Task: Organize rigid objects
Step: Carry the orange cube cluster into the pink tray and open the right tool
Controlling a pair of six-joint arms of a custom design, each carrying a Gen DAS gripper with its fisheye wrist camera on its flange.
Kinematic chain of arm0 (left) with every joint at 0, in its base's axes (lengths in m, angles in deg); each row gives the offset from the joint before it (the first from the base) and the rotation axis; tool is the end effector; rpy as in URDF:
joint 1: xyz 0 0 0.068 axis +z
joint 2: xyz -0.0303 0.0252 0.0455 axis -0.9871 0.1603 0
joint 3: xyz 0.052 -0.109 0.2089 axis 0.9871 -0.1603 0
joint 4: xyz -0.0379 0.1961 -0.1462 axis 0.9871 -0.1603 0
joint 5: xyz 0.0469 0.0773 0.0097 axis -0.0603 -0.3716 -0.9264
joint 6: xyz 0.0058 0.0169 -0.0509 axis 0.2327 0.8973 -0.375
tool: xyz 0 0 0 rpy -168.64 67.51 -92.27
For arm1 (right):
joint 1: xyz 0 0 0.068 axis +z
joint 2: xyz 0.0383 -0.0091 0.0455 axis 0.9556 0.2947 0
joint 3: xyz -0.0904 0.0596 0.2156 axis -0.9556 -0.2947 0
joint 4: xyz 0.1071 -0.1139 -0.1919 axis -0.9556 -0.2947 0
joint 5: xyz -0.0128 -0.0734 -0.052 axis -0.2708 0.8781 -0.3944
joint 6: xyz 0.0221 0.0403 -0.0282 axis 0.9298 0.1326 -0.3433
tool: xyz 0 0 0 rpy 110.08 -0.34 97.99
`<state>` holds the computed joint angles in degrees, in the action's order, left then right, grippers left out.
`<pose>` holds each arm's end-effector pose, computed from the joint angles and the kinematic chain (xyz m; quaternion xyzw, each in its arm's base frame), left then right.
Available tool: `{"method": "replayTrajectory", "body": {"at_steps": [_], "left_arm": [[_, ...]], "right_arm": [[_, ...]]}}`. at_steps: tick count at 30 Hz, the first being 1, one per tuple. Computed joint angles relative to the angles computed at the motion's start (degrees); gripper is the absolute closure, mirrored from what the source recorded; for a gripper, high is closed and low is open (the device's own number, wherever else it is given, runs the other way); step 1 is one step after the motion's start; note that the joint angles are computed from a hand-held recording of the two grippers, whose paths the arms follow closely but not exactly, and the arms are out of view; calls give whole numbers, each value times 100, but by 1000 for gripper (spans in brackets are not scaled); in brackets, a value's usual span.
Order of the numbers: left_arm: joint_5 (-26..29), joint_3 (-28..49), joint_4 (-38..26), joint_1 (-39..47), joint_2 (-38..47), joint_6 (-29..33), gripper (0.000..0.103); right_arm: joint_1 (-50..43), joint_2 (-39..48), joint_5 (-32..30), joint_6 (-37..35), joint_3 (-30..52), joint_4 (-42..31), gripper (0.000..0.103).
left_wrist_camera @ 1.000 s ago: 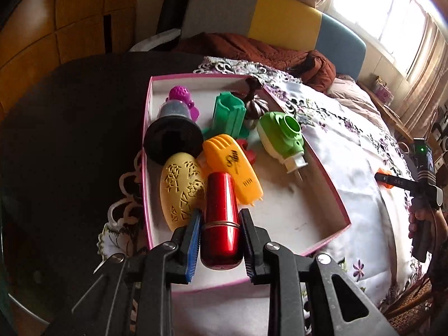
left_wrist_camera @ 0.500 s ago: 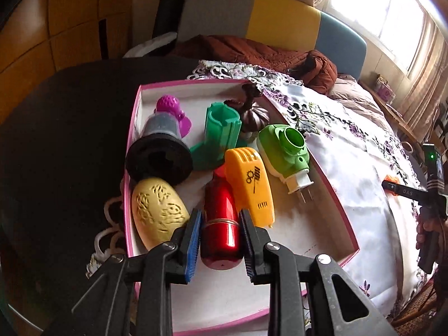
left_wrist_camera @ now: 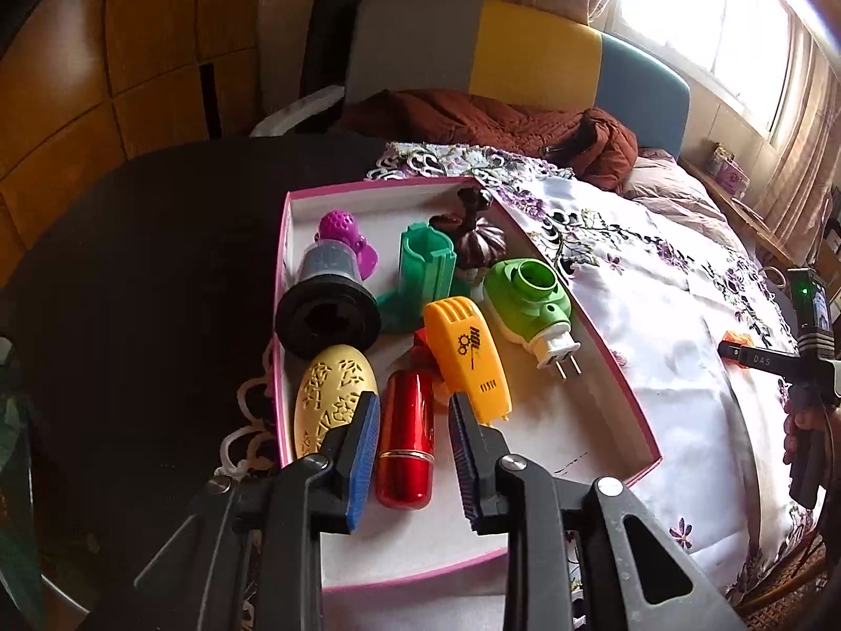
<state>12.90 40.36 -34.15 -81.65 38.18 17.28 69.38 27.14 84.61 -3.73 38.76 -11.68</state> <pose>0.3271 -0.0158 0.1127 0.1740 0.9248 -0.1099 0.3201 0.2615 -0.0260 0.0844 0.2376 0.9403 -0.1082 0.2183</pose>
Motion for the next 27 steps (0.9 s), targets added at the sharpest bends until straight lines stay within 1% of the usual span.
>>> {"method": "replayTrajectory", "body": {"at_steps": [6, 17, 27], "left_arm": [[-280, -241, 107, 2, -396, -55, 76], [-293, -324, 134, 150, -569, -139, 76], [-222, -308, 118, 276, -533, -154, 76]], "right_arm": [[13, -16, 19, -1, -11, 1, 43], [125, -29, 189, -18, -36, 22, 43], [148, -95, 181, 47, -62, 8, 43]]}}
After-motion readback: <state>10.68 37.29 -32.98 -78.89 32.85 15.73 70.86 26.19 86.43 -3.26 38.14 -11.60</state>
